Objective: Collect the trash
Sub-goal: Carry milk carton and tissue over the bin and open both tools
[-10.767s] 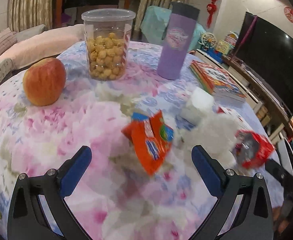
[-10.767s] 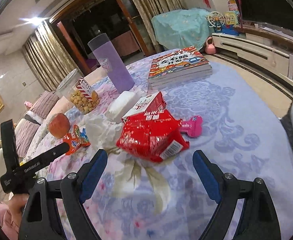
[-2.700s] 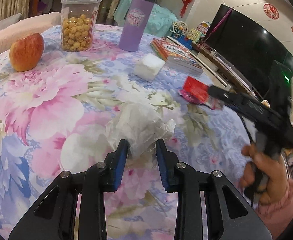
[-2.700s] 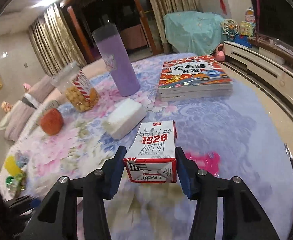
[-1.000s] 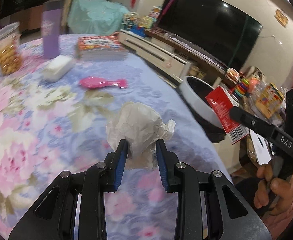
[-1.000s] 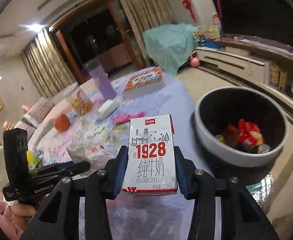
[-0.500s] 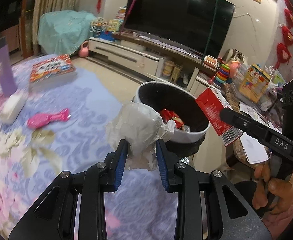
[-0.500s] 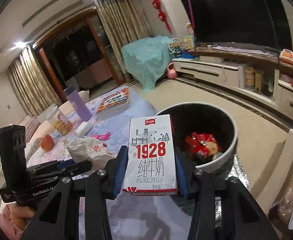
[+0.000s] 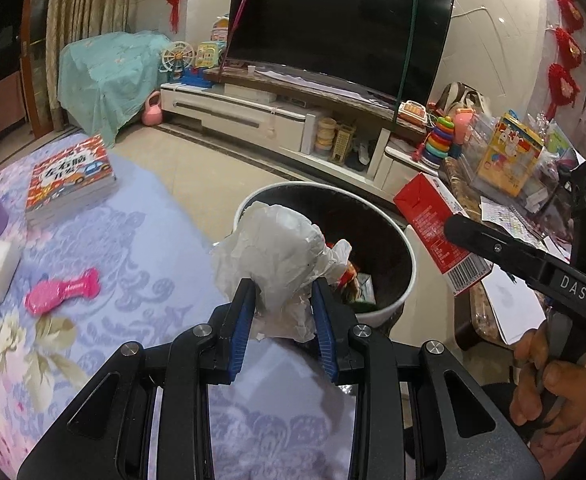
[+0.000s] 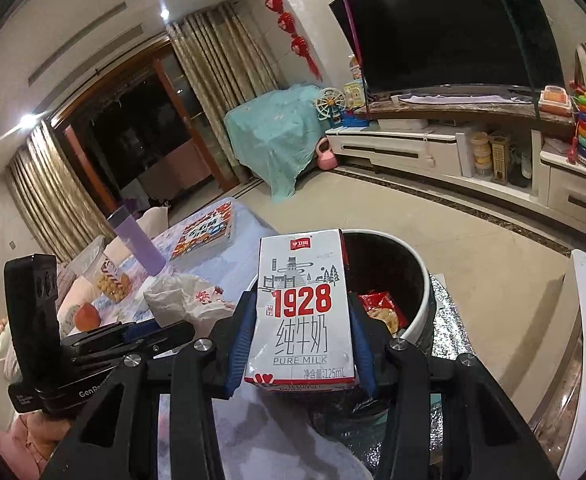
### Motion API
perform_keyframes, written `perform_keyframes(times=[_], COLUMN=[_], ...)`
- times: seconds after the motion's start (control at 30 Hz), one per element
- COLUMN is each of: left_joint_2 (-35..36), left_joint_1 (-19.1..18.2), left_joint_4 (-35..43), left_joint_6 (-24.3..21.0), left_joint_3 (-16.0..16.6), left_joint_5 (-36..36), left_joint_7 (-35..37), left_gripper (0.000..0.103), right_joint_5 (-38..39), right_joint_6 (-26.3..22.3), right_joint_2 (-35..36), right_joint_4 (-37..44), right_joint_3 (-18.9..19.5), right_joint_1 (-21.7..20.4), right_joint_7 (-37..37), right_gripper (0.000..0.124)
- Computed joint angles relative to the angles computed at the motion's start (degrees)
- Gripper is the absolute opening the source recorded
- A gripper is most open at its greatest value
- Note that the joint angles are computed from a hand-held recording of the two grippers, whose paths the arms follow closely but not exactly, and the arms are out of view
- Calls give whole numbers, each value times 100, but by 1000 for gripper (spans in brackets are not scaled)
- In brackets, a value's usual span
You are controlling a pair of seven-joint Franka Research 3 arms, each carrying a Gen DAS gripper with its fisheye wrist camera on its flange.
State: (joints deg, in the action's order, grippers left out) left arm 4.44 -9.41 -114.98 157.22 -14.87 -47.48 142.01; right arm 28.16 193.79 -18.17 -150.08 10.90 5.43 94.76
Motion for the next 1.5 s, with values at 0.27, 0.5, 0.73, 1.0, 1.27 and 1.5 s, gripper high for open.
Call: perform_keyframes(times=[0.27, 0.5, 0.73, 1.0, 1.27, 1.5], left_joint_2=[290, 522, 686, 845, 964, 1065], left_joint_1=[-22, 53, 123, 211, 224, 286], left_joint_4=[348, 560, 704, 858, 953, 1027], left_joint_6=[96, 127, 185, 153, 162, 150], left_joint_3=[-136, -282, -408, -525, -575, -637], left_joint_5=[368, 723, 1048, 1334, 1640, 1800], left_joint_7=[-256, -543, -740, -1011, -1208, -1375], left_gripper=[28, 28, 28, 28, 28, 28], right_joint_5=[-115, -157, -229, -302, -373, -455], right_joint_6=[-84, -183, -301, -327, -371, -454], right_joint_2=[133, 232, 373, 492, 584, 672], right_joint_4=[166, 270, 399, 471, 545, 626], right_joint_3=[-275, -274, -225, -266, -449, -574], right_joint_1=[19, -90, -243, -237, -93, -32], right_joint_7=[-27, -5, 36, 94, 118, 135], right_gripper=[45, 45, 45, 45, 45, 45])
